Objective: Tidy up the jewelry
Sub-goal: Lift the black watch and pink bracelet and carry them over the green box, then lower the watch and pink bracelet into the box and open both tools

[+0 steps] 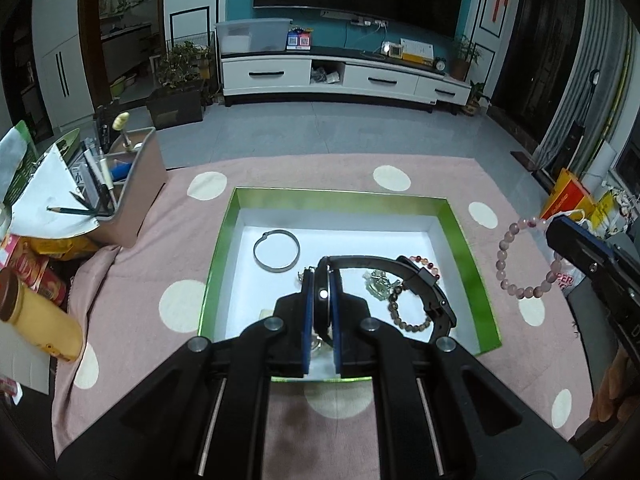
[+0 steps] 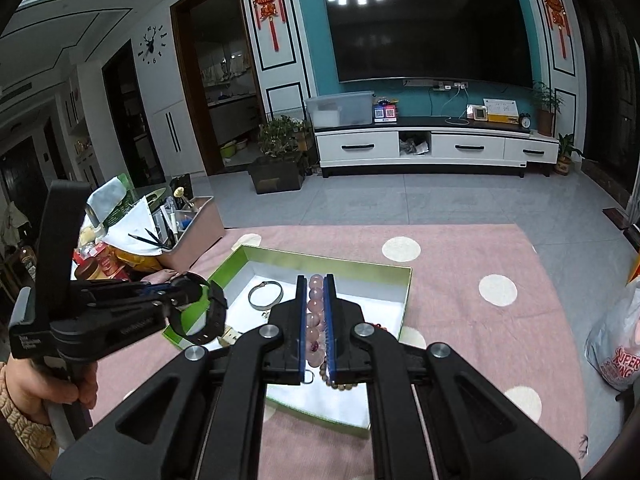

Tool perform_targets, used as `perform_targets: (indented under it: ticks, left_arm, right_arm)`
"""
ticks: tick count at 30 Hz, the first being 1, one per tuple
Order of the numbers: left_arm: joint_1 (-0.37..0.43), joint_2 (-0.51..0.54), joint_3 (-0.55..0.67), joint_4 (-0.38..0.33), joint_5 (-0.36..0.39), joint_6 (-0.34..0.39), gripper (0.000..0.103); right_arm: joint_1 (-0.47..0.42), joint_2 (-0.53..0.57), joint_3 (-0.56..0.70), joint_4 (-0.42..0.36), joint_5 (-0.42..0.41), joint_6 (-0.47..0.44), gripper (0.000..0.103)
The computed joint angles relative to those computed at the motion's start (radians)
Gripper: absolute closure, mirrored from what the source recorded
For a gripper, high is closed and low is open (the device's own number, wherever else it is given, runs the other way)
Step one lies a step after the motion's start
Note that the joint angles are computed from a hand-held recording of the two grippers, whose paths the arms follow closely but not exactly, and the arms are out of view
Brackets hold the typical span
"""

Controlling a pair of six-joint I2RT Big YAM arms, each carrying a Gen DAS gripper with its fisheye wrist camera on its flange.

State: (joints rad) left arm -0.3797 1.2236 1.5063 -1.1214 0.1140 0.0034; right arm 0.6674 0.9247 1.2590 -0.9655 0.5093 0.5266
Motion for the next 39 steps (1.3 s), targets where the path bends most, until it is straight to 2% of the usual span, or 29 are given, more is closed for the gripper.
perform_targets:
  ticks: [9, 22, 29, 39]
  left_arm:
    - [-0.013, 0.075, 0.011, -0.004, -0.035, 0.0, 0.096]
    - [-0.045, 0.143, 0.027, -0.02, -0.064, 0.018, 0.096]
    - [-0.043, 0.177, 0.039, -0.033, -0.05, 0.025, 0.096]
    - [-0.062, 0.203, 0.04, -0.033, -0.088, 0.045, 0.095]
  right_arm:
    - [-0.08, 0.048, -0.006, 0.04, -0.092, -0.027, 0.096]
    - [-0.18, 0.116, -0.011, 0.052, -0.229, -0.028, 0.096]
    - [-0.215, 0.155, -0.018, 0.053, -0.299, -0.014, 0.096]
    - [-0.241, 0.204, -0.016, 0.063, -0.354, 0.002, 0.096]
